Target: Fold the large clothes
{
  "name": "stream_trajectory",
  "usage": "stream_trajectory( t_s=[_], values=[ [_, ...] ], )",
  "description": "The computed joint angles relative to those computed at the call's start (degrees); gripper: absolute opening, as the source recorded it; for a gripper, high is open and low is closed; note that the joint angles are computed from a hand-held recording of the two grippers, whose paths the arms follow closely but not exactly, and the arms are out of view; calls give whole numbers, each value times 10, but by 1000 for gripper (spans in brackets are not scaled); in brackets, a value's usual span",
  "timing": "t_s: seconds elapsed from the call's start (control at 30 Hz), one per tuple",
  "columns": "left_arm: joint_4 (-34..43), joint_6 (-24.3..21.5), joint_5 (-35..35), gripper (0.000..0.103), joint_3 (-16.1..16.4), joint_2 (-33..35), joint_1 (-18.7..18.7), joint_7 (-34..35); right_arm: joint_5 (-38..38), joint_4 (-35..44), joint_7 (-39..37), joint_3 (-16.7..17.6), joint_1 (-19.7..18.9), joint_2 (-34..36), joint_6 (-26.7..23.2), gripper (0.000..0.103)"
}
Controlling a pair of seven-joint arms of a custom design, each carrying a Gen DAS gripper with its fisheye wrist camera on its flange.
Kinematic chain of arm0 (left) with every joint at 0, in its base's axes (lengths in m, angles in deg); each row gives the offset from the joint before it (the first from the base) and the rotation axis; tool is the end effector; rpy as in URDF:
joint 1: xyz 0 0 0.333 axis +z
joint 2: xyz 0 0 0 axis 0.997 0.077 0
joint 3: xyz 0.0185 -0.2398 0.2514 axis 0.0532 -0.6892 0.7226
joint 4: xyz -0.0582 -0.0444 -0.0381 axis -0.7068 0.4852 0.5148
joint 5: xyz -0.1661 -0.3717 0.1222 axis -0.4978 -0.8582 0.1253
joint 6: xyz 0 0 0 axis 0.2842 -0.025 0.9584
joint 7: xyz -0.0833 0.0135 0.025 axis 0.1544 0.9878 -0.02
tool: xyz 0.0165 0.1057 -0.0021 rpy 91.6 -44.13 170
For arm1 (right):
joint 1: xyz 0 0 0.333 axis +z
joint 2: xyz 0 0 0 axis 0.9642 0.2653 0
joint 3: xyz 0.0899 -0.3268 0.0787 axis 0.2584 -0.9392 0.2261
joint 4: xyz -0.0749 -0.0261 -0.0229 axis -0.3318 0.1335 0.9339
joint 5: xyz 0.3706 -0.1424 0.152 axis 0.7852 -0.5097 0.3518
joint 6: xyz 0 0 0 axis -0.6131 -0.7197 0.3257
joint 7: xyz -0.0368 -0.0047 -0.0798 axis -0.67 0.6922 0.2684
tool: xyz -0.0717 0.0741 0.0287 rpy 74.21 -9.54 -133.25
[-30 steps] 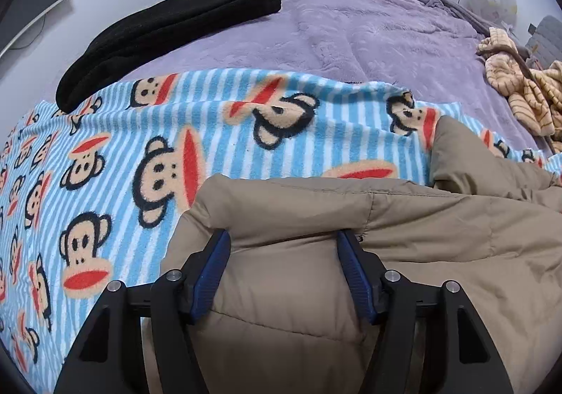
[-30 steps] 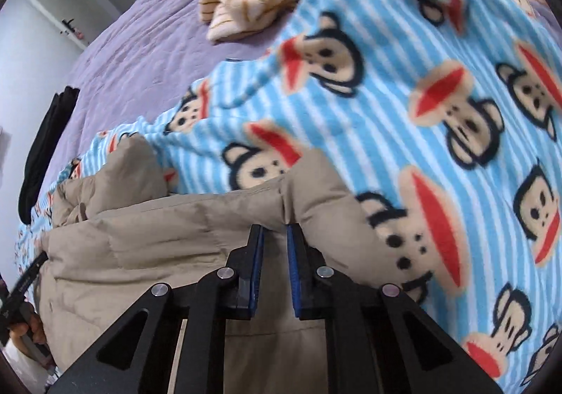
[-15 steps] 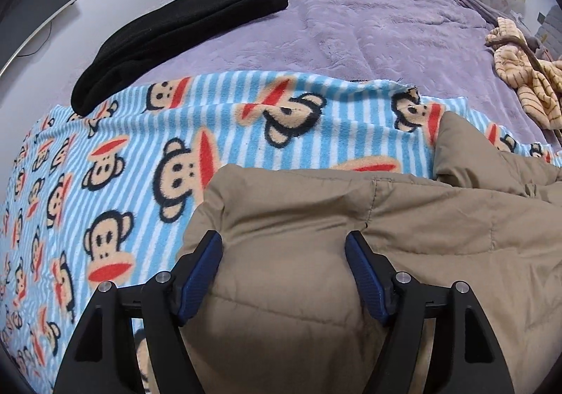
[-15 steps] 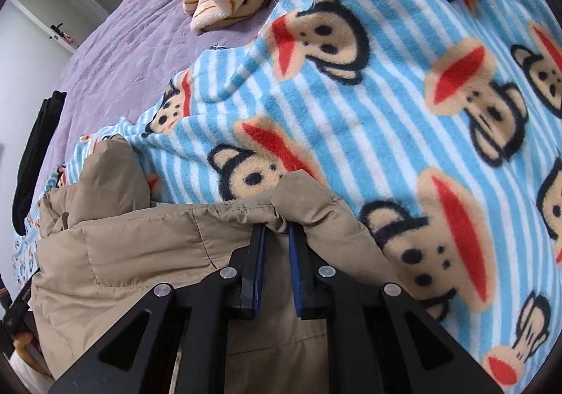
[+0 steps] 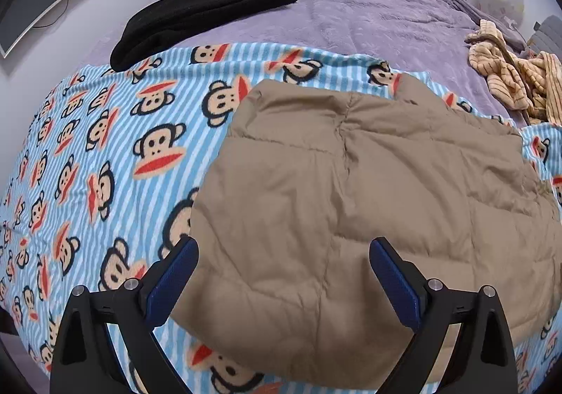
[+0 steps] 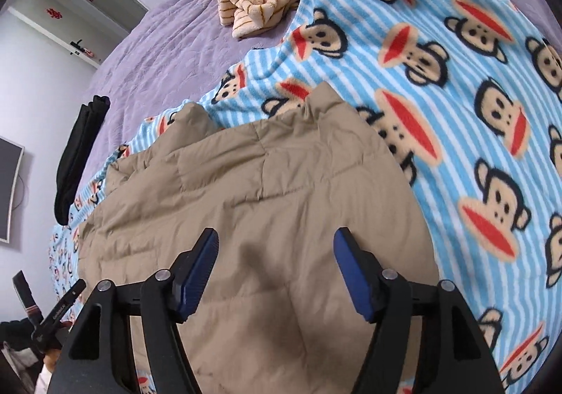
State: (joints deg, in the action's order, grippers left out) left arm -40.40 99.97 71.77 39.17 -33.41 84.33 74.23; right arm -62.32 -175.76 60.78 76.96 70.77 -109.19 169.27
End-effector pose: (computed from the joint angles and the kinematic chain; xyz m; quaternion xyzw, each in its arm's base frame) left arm 0.6802 -0.1146 0.6068 -0.5562 0.8076 -0.1560 0.1185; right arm 0.4372 0.0034 0.6035 -0.3084 0.9203 -0.0723 0.2296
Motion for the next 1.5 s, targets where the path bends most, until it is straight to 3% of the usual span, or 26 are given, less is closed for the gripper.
stream_trajectory(
  t_s=[0.2,0.37,0.4,0.43,0.73,0.93,1.1,1.3,1.5],
  values=[
    [-39,-25,-18,98,6,-41,6,8,35,-45,41,15,16,-71,-13,85],
    [-54,-46,-36,98,13,-57,10,5,64,-78,71,25,29,-125,-27,87],
    [-57,-50,-40,98,14,-60,11,4,69,-84,77,27,31,-135,-30,91],
    [-61,-53,-43,98,15,-63,12,3,74,-89,81,27,34,-141,-30,102],
    [-90,-66,-62,99,21,-75,15,10,113,-135,114,35,51,-171,-2,103],
    [-100,-56,-86,98,25,-69,23,13,139,-168,131,35,63,-172,45,103],
    [-79,-90,-187,98,32,-42,49,23,167,-201,145,33,76,-170,98,103],
    [-57,-127,-268,98,30,-11,80,12,202,-243,172,36,87,-164,189,103],
    [-41,-120,-295,98,20,17,90,-13,216,-249,172,29,98,-130,279,103]
  ],
)
